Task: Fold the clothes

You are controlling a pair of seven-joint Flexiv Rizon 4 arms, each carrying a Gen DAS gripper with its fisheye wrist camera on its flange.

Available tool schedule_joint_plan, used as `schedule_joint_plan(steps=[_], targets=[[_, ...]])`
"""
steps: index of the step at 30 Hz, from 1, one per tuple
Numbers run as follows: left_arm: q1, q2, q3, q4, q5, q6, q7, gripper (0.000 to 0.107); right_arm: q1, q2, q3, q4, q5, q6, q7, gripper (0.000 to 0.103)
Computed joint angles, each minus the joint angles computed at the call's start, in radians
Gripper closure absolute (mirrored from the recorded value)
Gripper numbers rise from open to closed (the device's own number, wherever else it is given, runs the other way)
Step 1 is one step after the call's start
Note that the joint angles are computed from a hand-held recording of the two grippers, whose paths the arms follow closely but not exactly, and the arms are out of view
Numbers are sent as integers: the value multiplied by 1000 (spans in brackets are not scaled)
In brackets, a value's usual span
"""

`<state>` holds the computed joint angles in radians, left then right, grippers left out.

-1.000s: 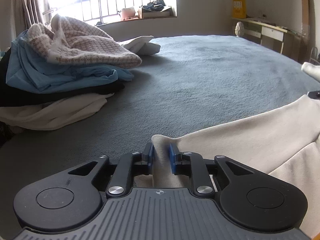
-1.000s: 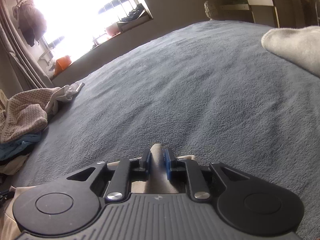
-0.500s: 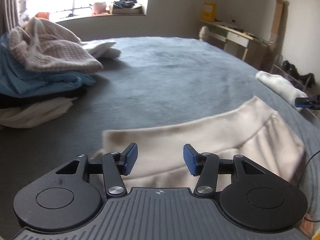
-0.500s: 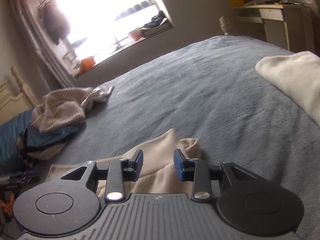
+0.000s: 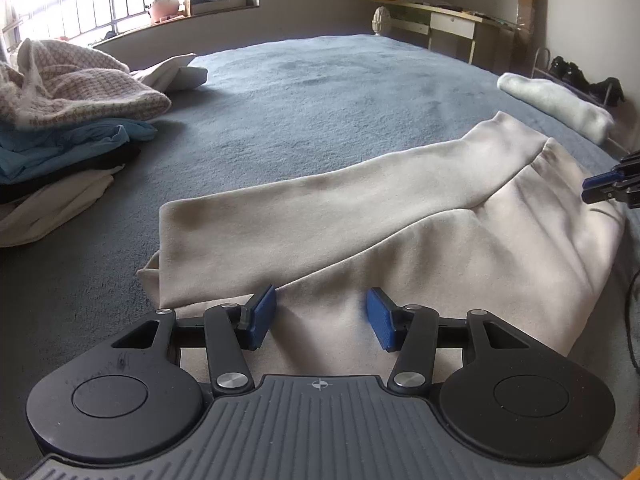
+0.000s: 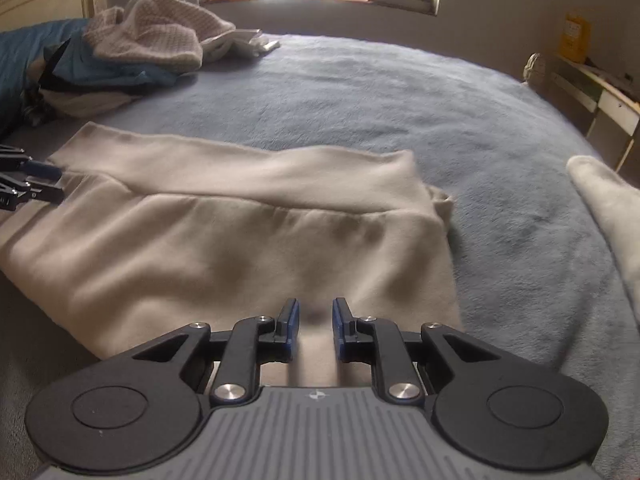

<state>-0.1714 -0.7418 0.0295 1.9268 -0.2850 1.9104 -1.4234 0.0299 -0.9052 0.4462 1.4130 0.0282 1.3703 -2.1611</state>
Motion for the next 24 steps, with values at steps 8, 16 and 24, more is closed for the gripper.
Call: schedule_joint_plan(steps=[8, 16, 24], targets=[[-15, 0, 17, 21, -30, 17, -26, 56, -130, 20, -15, -136, 354, -267, 583, 68], [-24, -13, 26, 16, -39, 26, -34, 56, -146, -26, -34, -189, 558, -422, 707, 63], [15, -19, -12, 26, -12, 60, -36, 56, -140, -12, 3, -158, 589, -250, 439, 90]])
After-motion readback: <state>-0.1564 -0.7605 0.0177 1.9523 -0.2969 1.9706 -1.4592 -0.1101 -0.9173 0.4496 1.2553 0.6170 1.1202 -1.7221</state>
